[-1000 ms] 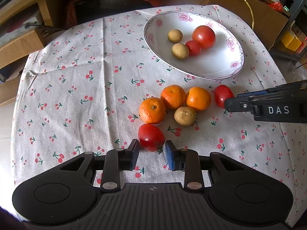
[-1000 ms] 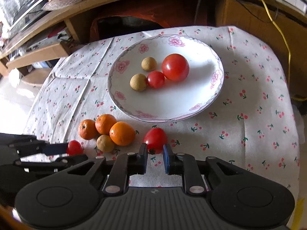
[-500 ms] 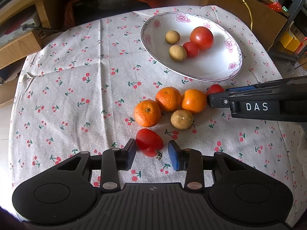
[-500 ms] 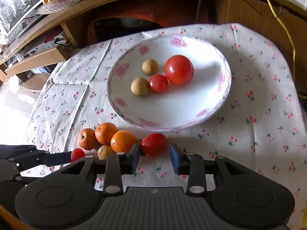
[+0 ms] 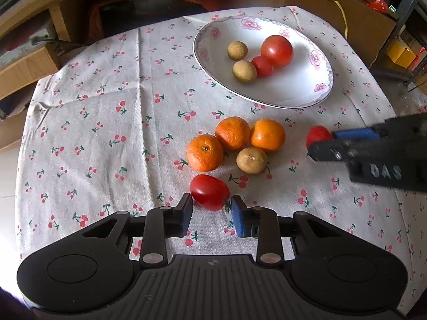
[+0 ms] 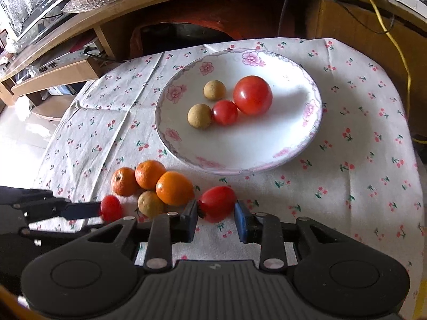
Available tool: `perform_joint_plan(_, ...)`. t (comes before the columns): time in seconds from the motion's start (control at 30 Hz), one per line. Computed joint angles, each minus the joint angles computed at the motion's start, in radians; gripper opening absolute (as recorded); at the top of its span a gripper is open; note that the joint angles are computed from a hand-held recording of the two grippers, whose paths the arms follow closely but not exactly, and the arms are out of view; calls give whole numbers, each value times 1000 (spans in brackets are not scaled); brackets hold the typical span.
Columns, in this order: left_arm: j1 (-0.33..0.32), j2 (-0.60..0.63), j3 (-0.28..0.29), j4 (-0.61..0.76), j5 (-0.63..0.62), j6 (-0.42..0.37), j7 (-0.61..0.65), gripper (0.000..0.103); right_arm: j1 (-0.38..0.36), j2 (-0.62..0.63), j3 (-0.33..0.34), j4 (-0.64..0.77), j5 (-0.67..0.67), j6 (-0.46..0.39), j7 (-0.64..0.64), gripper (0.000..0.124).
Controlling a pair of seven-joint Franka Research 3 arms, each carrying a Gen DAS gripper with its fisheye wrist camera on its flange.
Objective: Organize fruits
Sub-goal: 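Close the left tool on a red plum tomato while the right tool grasps a red tomato, then carry both held red tomatoes up and over to the white bowl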
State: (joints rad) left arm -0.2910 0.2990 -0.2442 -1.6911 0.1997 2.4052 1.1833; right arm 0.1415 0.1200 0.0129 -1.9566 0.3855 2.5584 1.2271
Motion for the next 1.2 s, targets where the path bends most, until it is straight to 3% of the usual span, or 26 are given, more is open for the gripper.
perform_joint_plan(0.3,-5,-30,-2,-36,10,10,-7,37,6,-125,-7,-129,-58,-22,-4,28)
perform_joint_plan(0.43,-5,-26,3,-24,15,13,-30,41,2,-162,-11,-164,-72,-33,-1,28)
perform_joint_plan(0.83,-9,43,11,47,26,6,-75,47,3,-130,-10,-140,-44,-46,2,28)
perform_joint_plan(1.2,-9,31,11,32,43,11,-62,43,6,-117,-7,-133,-36,-36,-5,28)
